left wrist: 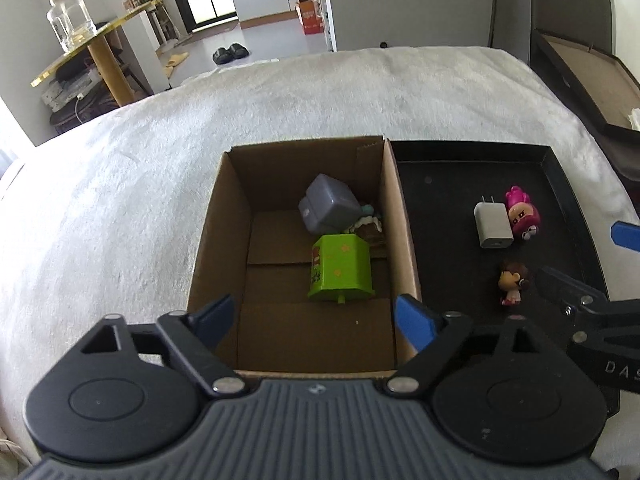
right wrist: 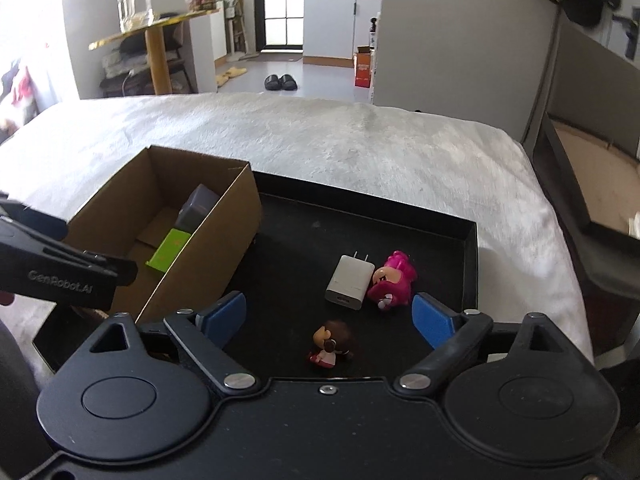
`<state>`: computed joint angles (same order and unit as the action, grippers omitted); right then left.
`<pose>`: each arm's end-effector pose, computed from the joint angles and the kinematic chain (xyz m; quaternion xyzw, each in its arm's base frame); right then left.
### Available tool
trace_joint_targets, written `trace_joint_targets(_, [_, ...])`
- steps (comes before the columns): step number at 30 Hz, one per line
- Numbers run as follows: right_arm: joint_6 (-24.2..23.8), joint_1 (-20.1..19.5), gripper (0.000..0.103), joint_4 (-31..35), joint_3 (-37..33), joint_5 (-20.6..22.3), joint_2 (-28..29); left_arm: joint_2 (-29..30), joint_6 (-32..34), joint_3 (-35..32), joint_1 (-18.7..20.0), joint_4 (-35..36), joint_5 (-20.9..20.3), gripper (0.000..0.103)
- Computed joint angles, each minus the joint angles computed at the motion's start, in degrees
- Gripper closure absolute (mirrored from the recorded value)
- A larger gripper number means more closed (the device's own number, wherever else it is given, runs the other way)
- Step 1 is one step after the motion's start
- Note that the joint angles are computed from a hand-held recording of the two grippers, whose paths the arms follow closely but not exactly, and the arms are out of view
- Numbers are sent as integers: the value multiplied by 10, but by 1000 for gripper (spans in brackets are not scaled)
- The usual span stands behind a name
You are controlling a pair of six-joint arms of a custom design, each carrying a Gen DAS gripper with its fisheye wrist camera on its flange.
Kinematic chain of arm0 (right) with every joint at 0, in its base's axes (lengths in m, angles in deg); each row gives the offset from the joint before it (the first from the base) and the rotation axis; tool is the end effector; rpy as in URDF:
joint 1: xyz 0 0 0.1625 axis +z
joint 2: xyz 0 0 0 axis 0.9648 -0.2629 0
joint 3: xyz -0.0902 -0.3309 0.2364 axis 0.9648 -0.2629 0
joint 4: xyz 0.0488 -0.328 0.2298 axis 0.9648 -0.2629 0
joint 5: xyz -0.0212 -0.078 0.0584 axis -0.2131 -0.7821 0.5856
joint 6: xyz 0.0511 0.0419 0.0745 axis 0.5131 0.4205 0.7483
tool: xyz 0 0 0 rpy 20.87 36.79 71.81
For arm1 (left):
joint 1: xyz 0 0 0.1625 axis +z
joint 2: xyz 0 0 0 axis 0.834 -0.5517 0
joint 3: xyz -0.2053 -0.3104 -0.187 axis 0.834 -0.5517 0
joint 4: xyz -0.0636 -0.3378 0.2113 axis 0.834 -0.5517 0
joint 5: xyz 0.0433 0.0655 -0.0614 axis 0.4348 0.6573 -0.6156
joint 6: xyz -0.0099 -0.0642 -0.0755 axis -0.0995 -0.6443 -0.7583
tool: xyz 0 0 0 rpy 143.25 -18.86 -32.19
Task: Organize rigid objects
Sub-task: 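Move the right gripper back to the brown-haired figure on the tray, then close the right gripper on the brown-haired figure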
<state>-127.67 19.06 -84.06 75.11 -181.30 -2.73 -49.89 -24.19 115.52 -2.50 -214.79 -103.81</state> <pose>0.1445 -0.7688 0.2072 0.2584 -0.8613 0.3153 0.3032 -0.2986 -0.7854 0.0888 0.1360 0.8525 -0.2598 0.4328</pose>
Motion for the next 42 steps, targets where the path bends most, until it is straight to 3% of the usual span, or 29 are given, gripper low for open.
trace_joint_targets(8, [30,-23,7,-45,37,35,-12,7,3,6,-11,14,32,12])
trace_joint_targets(11, [44,-31,7,-50,49,42,-18,8,-21,0,-13,39,25,12])
trace_joint_targets(23, [66,-47,7,-45,66,61,-30,38,-10,-27,-19,63,60,12])
trace_joint_targets(32, [81,-55,8,-40,63,63,-24,55,6,-48,-13,61,56,12])
trace_joint_targets(42, [94,-61,38,-23,36,62,1,82,54,-87,-6,25,38,14])
